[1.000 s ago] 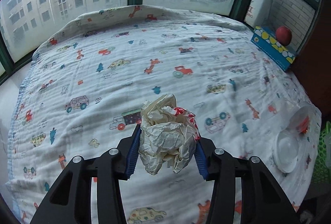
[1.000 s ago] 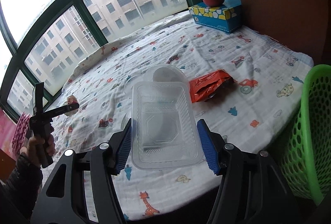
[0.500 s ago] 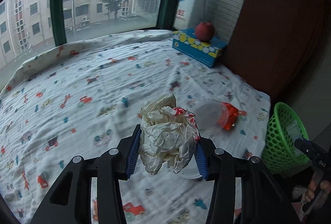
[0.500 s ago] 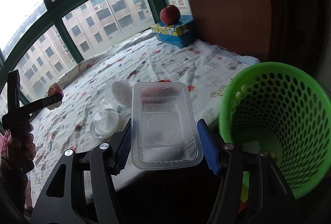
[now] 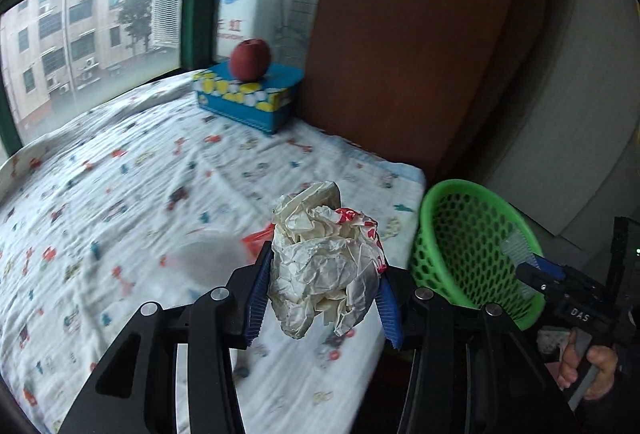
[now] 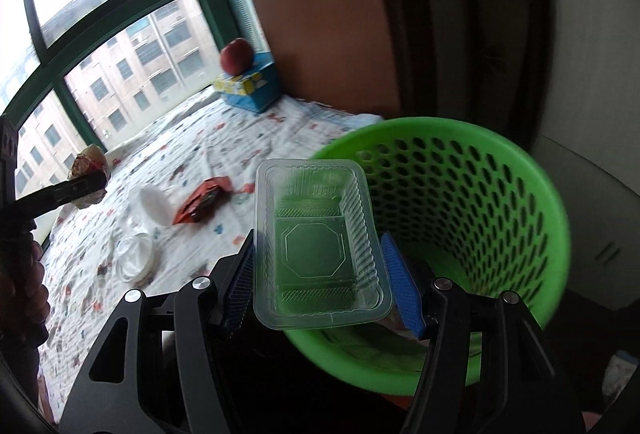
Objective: Collect trash
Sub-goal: 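Carry the tissue ball and clear tray over the green basket with both tools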
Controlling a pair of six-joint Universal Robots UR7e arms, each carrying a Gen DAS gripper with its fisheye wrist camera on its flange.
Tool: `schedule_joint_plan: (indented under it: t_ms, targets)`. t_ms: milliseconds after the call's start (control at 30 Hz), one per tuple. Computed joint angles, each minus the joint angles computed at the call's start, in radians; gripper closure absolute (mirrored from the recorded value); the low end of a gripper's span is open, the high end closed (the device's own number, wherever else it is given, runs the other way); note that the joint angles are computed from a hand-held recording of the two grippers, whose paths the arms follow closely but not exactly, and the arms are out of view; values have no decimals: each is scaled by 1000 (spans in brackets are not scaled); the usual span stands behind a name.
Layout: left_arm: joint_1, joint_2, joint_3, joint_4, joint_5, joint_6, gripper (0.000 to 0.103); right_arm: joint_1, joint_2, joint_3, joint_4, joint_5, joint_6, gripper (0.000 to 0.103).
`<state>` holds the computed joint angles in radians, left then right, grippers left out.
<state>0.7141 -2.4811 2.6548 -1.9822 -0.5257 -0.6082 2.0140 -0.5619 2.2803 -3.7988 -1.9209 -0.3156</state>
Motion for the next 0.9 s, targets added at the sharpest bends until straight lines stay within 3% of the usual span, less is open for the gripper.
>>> schedule_joint_plan:
  t_ms: [133, 333, 900]
  targets:
    - [17, 158, 15, -226, -34, 91, 58, -24, -8, 11, -18, -17, 3, 42]
    - [22, 317, 18, -413, -69, 168, 58, -52, -4, 11, -36, -29, 0, 41]
    - [44, 597, 12, -701, -169, 267, 58, -80, -30, 57, -104, -44, -13, 40]
